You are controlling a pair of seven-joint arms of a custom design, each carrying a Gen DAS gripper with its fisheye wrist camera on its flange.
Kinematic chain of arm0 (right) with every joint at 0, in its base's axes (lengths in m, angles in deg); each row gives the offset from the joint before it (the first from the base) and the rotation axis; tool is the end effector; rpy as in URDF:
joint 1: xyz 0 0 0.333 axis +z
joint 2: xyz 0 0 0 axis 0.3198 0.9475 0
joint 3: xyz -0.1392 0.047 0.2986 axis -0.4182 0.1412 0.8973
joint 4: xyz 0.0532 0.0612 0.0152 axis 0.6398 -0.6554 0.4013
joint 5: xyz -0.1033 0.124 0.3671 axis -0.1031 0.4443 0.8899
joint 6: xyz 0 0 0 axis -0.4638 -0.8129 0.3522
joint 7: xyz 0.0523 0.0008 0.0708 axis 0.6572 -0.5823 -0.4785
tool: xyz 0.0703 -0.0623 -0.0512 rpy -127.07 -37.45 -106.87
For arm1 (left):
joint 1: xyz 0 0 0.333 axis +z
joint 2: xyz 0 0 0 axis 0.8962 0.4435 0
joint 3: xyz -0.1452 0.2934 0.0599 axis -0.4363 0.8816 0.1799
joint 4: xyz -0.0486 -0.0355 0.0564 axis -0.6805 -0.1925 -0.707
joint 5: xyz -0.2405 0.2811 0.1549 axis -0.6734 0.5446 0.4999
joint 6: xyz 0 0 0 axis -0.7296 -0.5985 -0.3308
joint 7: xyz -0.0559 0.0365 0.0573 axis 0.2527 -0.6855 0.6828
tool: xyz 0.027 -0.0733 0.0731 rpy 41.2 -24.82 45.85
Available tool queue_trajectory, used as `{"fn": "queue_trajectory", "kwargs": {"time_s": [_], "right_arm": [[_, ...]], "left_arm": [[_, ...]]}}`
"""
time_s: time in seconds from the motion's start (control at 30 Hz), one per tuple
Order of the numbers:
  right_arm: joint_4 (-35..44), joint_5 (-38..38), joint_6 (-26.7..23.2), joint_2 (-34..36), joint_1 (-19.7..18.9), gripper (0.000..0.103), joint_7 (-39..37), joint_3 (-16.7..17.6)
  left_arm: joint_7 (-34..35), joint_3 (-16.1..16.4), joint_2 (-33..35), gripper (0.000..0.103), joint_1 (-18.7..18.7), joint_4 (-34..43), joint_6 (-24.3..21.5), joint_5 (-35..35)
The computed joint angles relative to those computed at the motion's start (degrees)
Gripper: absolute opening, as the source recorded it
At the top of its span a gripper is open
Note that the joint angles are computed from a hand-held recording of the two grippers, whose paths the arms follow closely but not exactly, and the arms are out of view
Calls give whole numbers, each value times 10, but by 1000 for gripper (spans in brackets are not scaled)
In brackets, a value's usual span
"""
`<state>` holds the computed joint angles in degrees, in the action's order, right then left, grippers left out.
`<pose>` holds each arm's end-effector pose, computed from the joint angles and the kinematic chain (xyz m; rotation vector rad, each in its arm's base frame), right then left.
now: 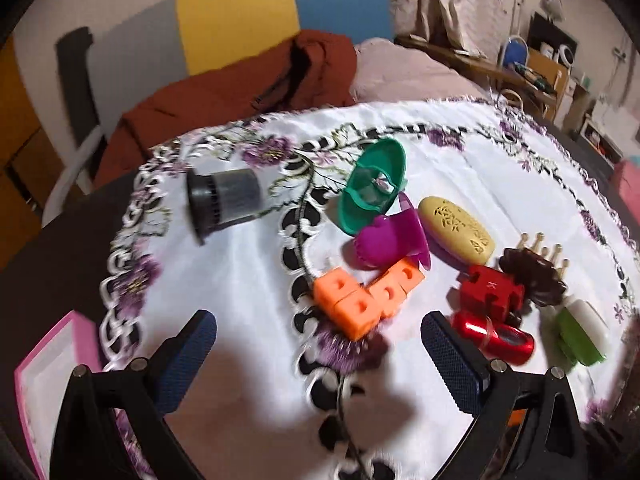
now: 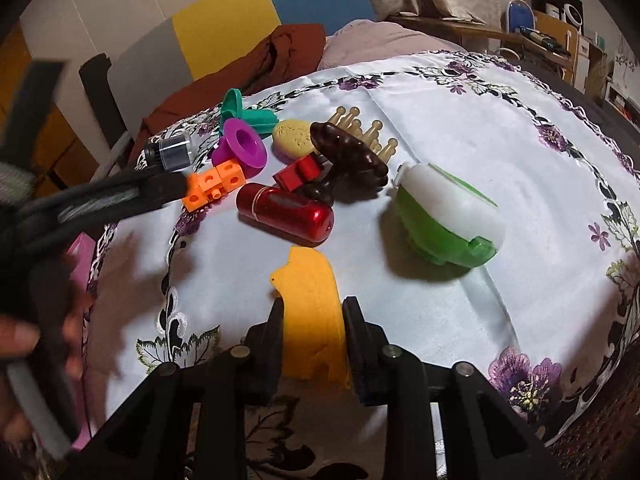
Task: Organize rigid objects
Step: 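Close the left gripper on the orange linked cubes and lift them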
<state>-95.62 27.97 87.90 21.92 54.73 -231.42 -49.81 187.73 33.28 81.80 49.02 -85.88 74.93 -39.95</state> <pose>0.3576 0.4282 0.4881 -1.2110 2.2851 -0.5035 0.5470 -0.2763 0.5122 -1.2151 2.4510 -0.7591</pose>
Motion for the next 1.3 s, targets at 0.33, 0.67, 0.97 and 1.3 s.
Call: {"fn": "queue_trajectory", "kwargs": {"time_s": [0.33, 0.67, 0.97, 1.3], "right_arm": [[-14, -2, 24, -10, -6, 28, 19, 0], [-11, -4, 21, -7, -5, 28, 17, 0], [-15, -7, 27, -9, -6, 28, 24, 0], [-15, -15, 25, -8, -5, 29, 31, 1]], "left_arm": [[173, -10, 46, 94, -4, 33, 5, -81], [246, -11, 24, 54, 2, 13, -36, -177], [214, -3, -8, 54, 7, -18, -54, -176], [222, -3, -4, 63, 9, -22, -44, -195]]}}
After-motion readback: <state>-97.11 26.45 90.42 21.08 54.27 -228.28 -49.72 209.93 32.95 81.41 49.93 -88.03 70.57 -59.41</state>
